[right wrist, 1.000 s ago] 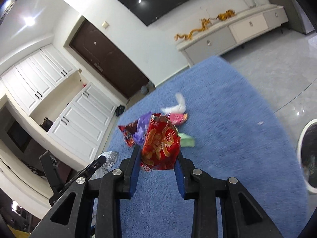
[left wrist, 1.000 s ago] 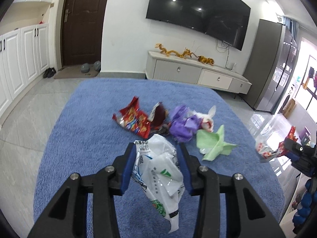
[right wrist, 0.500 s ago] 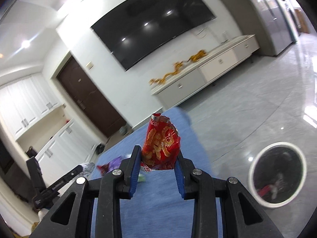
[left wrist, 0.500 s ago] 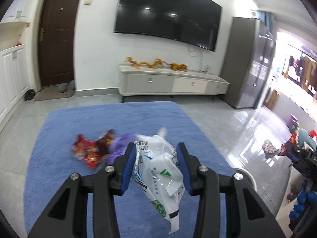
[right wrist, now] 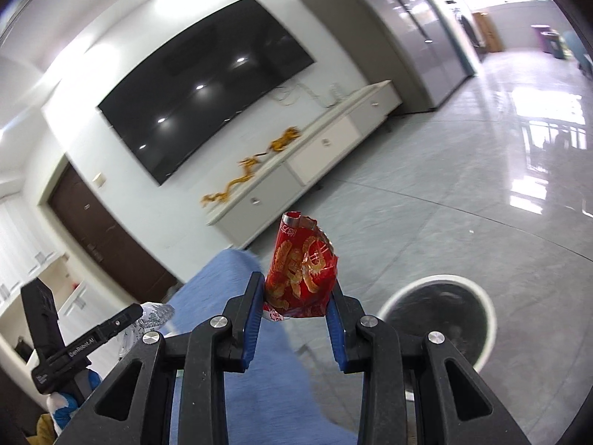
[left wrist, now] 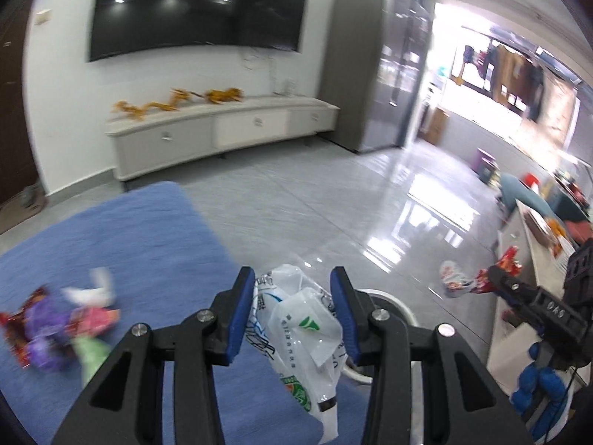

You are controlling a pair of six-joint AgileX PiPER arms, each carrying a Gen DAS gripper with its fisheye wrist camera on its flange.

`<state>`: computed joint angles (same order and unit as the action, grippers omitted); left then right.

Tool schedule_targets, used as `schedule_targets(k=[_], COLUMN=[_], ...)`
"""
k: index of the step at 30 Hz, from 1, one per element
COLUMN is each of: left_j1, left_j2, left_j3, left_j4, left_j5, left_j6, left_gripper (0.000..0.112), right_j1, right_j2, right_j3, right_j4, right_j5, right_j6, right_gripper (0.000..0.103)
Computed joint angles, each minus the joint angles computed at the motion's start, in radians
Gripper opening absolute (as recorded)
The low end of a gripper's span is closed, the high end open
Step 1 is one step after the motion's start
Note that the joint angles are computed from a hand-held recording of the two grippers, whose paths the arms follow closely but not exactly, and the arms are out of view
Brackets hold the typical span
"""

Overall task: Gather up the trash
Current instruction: 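Carry both bags over the bin and open both tools to drop them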

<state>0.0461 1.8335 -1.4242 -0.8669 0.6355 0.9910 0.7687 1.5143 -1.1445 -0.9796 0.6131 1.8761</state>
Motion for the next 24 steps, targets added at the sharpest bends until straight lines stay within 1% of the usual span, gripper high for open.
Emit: schedule_targets(k=[3, 7, 12, 15, 17, 18, 19, 20, 21, 22, 24], left_j1=[-0.092, -0.195, -0.27, -0.3, -0.306, -0.309, -0.311, -0.314, -0.316, -0.315, -0.313], left_j2=[0.083, 0.196, 0.353, 0.45, 0.5, 0.532, 0.552, 0.566, 0.574, 0.592, 0.602], left_j3=[-0.084, -0.191, -0.356, -0.478, -0.541, -0.588, -0.617, -0.632, -0.643, -0.674, -0.689], left_j4=[0.061, 0.123, 0.178, 0.197, 0.178, 0.173, 0.17, 0.162, 0.157, 0.16, 0.161], left_j5=[0.02, 0.035, 0.09, 0.146, 0.19, 0.222, 0.239, 0.246, 0.25, 0.261, 0.268], left_j6=[-0.096, -0.183, -0.263, -0.329, -0.355, -0.38, -0.396, -0.405, -0.41, -0.423, -0.43], left_gripper=[0.04, 0.04, 0.041, 0.041, 0.044, 0.048, 0.053, 0.054, 0.056, 0.056, 0.057], right_j1=[-0.043, -0.11, -0.181, -0.216, -0.241, -0.25, -0.261, -0.272, -0.276, -0.28, -0.286], right_j2=[-0.019, 0.005, 0.058, 0.099, 0.13, 0.137, 0.15, 0.155, 0.161, 0.161, 0.154], right_j3=[0.053, 0.095, 0.131, 0.132, 0.131, 0.131, 0.135, 0.139, 0.142, 0.149, 0.163], right_j4=[0.021, 0.073, 0.124, 0.162, 0.198, 0.21, 0.22, 0.232, 0.235, 0.23, 0.227], right_j5=[-0.006, -0.038, -0.092, -0.117, -0.135, -0.142, -0.152, -0.16, -0.155, -0.157, -0.161], right_j6=[-0.002, -0.029, -0.071, -0.111, -0.147, -0.16, -0.167, -0.181, -0.176, -0.166, -0.156], right_gripper=[0.03, 0.03, 0.03, 0.031, 0.032, 0.032, 0.035, 0.038, 0.045, 0.049, 0.049])
